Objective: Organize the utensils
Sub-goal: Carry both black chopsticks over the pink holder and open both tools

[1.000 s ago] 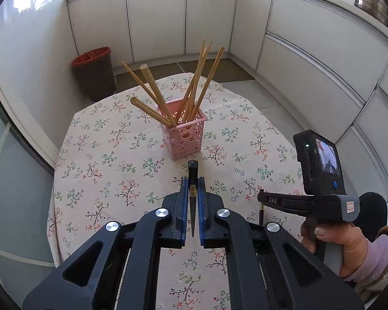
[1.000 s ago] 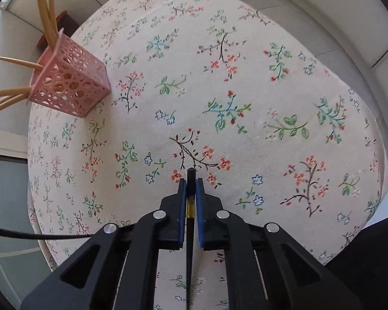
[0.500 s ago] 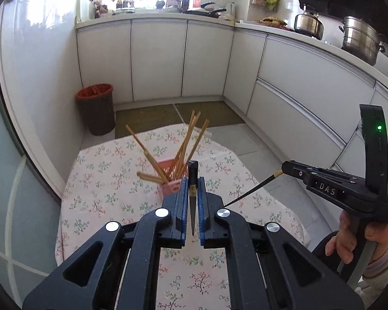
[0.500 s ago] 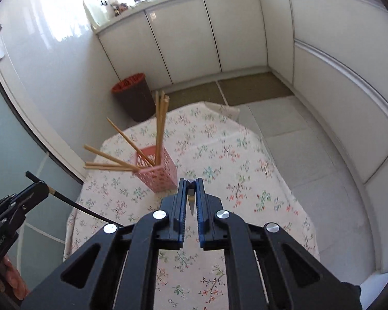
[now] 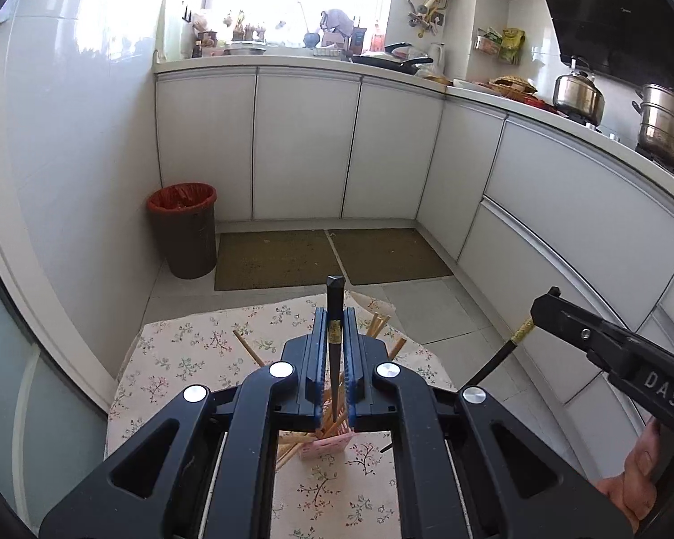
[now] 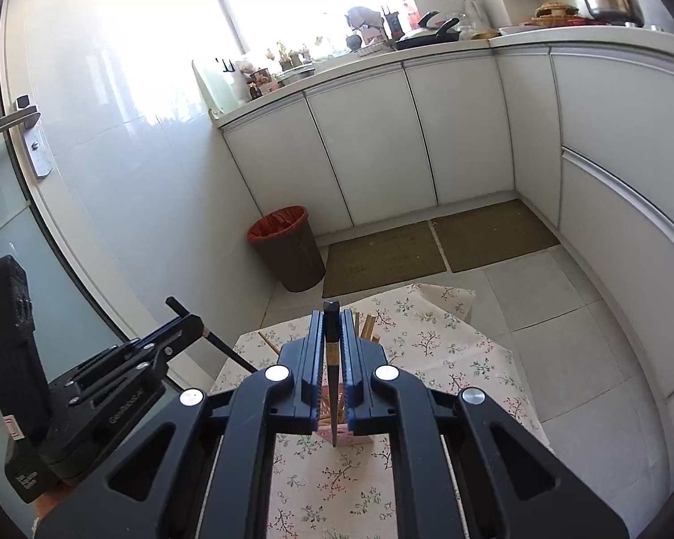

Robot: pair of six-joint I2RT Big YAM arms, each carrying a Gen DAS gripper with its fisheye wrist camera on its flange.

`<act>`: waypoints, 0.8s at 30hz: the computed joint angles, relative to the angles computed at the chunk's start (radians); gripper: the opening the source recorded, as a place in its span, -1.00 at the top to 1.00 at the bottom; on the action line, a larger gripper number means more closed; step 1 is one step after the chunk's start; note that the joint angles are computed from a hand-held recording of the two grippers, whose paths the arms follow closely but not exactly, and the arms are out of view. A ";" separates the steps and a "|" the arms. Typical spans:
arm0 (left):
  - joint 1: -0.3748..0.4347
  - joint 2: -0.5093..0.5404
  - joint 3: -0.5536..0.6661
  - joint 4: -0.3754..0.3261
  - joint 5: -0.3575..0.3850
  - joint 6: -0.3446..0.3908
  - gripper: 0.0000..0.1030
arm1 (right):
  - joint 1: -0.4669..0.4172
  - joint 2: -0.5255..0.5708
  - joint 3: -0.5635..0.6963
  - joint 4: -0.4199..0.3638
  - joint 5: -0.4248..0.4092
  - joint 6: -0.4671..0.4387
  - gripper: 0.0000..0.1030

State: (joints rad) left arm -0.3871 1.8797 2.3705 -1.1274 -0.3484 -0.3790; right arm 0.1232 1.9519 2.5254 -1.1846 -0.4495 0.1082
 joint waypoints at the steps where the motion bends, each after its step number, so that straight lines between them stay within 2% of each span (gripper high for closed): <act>1: 0.007 0.012 0.006 -0.006 0.005 -0.006 0.87 | 0.002 0.017 0.023 -0.008 0.002 0.001 0.86; 4: 0.027 0.032 -0.010 -0.002 0.026 -0.025 0.80 | 0.014 0.091 0.123 -0.040 0.013 0.004 0.86; 6: 0.035 0.036 -0.032 -0.001 0.042 -0.040 0.26 | 0.024 0.123 0.158 -0.048 0.023 0.000 0.86; 7: 0.036 0.023 -0.060 0.021 0.039 -0.049 0.23 | 0.028 0.152 0.203 -0.068 0.027 0.000 0.86; 9: 0.033 -0.016 -0.125 0.084 0.000 -0.058 0.26 | 0.036 0.170 0.220 -0.070 0.036 -0.003 0.86; 11: 0.031 -0.056 -0.177 0.144 -0.046 -0.058 0.26 | 0.045 0.161 0.184 -0.034 0.056 0.002 0.86; 16: 0.021 -0.099 -0.211 0.189 -0.167 -0.045 0.25 | 0.057 0.207 0.231 -0.046 0.075 0.023 0.86; 18: 0.021 -0.103 -0.212 0.179 -0.191 -0.047 0.17 | 0.063 0.219 0.235 -0.047 0.079 0.028 0.86; 21: 0.018 -0.088 -0.192 0.122 -0.267 -0.064 0.15 | 0.077 0.219 0.204 -0.029 0.092 0.029 0.83; 24: 0.014 -0.087 -0.189 0.083 -0.326 -0.085 0.15 | 0.086 0.166 0.095 0.040 0.139 0.029 0.67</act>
